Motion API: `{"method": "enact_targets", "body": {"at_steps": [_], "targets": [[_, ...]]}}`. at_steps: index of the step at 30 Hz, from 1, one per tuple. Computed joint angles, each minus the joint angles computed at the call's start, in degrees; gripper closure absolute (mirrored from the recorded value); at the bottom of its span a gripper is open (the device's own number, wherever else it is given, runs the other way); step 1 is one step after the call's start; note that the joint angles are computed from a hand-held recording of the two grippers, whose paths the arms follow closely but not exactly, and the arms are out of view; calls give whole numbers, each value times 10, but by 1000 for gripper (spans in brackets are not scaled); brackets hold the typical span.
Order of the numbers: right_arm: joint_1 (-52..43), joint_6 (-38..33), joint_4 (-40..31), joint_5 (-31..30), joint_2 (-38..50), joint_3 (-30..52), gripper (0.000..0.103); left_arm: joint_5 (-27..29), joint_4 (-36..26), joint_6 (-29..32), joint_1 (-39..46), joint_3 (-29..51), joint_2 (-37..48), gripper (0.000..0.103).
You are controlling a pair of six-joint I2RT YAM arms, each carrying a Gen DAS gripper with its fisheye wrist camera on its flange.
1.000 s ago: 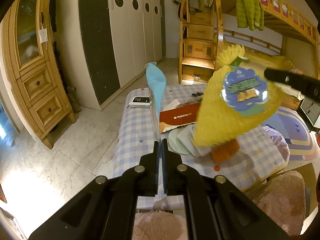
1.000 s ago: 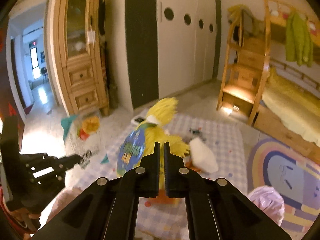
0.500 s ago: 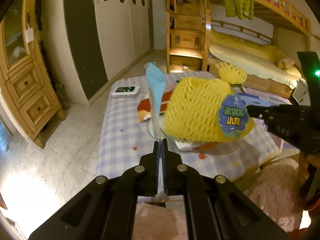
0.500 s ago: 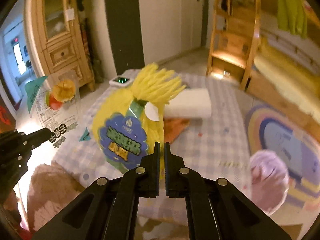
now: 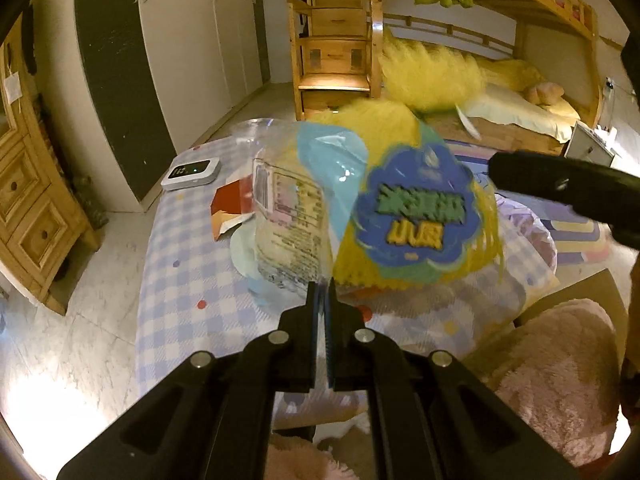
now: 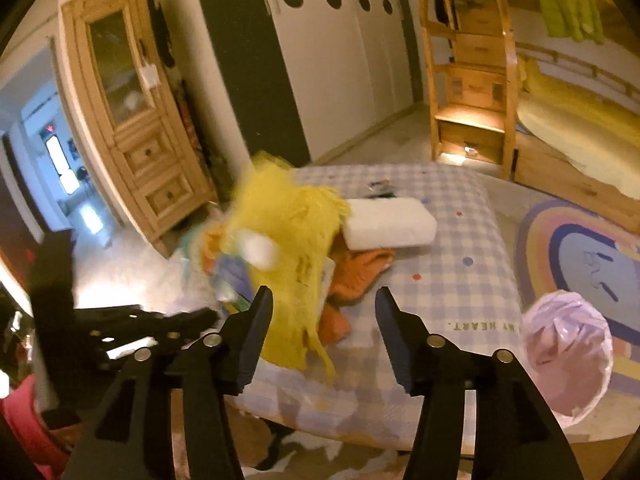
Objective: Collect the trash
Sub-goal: 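Carry the yellow foam net with the right gripper over the pink-lined bin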
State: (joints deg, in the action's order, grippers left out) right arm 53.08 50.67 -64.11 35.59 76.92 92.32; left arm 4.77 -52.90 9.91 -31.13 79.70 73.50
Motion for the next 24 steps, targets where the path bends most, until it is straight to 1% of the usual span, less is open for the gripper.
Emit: {"method": "enact_targets", "body": {"at_steps": [1,3,5,6,9,10,11,12,13,15,18,19,24], "targets": [[-3,-11,14,-9,0,-2,44,2,1,0,2,-1,1,102],[-16,-31,38,-33,-1,-10,33,3,1,0,2,-1,3,102],[-32,-45,44,-56,15,-8,28,4,2,1,3,0,4,102],[-40,-51,47,-68,25,-5,26,4,3,0,3,0,5,102],[-77,-61,72,-128,39,-20,27,3,2,-1,4,0,4,102],[-86,-62,87,-149,36,-28,29,3,3,0,6,0,2,102],[-90,-62,100,-162,32,-36,45,2,3,1,9,0,1,102],[-95,-65,110,-177,30,-39,66,2,3,1,12,0,-2,102],[-94,-66,108,-175,34,-31,69,2,3,1,17,2,-4,102],[-80,-78,102,-152,42,-13,80,9,-4,2,35,10,-9,102],[-52,-107,67,-104,75,52,85,16,-10,8,64,25,-18,102],[-37,-121,45,-77,96,91,85,19,-12,11,77,32,-21,102],[-3,-163,-9,2,152,203,86,40,-17,20,123,56,-23,102]]}}
